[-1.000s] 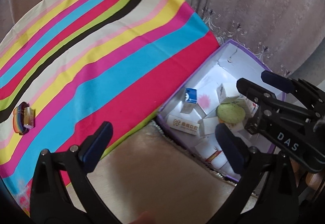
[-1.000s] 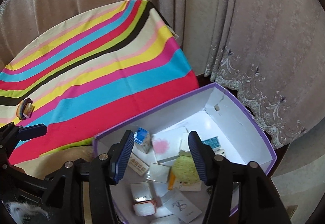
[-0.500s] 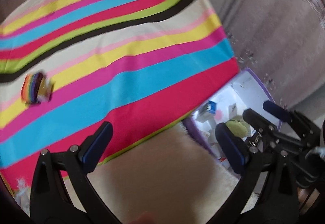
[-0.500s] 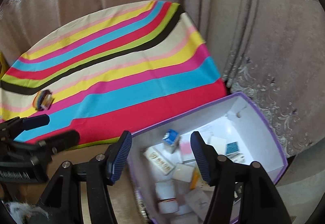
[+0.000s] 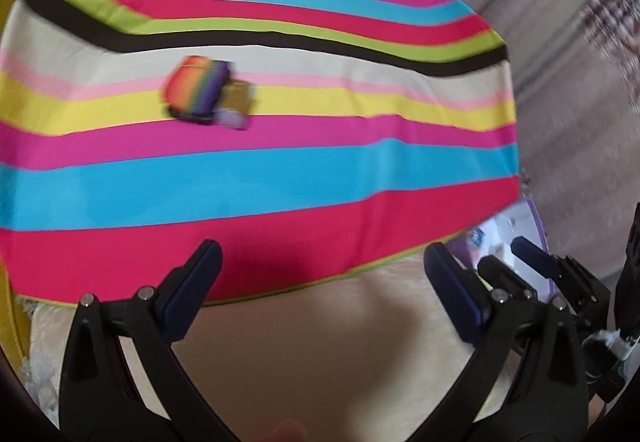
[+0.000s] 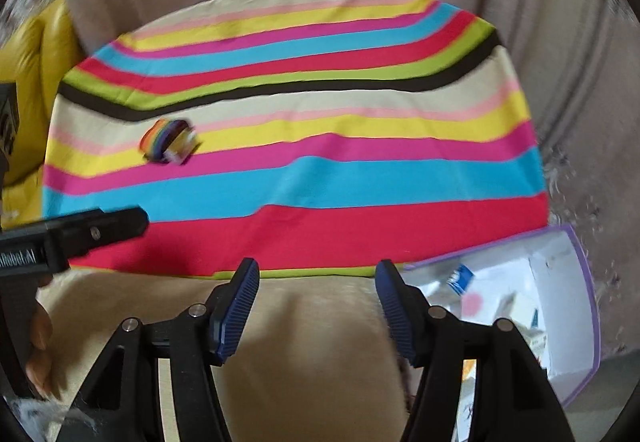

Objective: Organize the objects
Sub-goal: 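Move both tools back over the table toward the rainbow strap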

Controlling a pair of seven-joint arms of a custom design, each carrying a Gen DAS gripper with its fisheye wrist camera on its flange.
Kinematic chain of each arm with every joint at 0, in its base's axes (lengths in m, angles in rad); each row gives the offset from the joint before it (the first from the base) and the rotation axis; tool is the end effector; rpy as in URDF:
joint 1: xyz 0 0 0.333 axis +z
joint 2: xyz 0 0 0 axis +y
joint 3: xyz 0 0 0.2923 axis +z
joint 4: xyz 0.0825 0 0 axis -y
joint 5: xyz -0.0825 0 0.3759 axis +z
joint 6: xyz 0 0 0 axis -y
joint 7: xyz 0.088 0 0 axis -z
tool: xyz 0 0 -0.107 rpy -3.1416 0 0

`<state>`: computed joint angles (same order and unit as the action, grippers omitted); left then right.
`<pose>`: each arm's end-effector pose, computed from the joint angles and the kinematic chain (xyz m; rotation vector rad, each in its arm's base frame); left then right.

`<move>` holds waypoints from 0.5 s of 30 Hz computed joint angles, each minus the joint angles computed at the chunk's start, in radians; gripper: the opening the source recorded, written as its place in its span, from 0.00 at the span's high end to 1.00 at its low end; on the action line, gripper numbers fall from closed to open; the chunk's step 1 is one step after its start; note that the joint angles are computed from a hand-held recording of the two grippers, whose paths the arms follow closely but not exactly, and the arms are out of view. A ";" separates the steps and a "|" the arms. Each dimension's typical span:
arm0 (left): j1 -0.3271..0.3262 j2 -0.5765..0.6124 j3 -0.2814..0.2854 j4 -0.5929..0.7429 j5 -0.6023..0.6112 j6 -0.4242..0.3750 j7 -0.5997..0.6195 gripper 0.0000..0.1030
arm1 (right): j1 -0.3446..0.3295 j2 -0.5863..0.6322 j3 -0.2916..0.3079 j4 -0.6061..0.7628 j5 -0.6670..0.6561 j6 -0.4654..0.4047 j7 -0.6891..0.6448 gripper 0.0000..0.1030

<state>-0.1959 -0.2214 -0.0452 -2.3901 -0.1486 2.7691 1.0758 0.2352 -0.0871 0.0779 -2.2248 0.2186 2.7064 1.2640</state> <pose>0.4930 -0.1153 0.4539 -2.3562 1.6070 -0.8561 0.5249 0.1627 0.4555 -2.2133 1.3888 -0.4038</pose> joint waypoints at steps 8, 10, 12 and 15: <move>0.061 -0.055 0.045 -0.072 0.082 -0.005 -0.003 0.03 | 0.062 0.083 0.029 0.106 -0.010 -0.059 -0.075 0.40; 0.077 -0.049 0.047 -0.064 0.110 -0.006 0.010 0.08 | 0.080 0.115 0.031 0.146 0.005 -0.079 -0.100 0.40; 0.103 -0.026 0.044 -0.035 0.153 -0.026 0.010 0.13 | 0.095 0.154 0.031 0.196 0.025 -0.112 -0.124 0.40; 0.162 0.040 0.028 0.041 0.247 -0.058 -0.016 0.14 | 0.117 0.202 0.029 0.255 0.038 -0.128 -0.136 0.40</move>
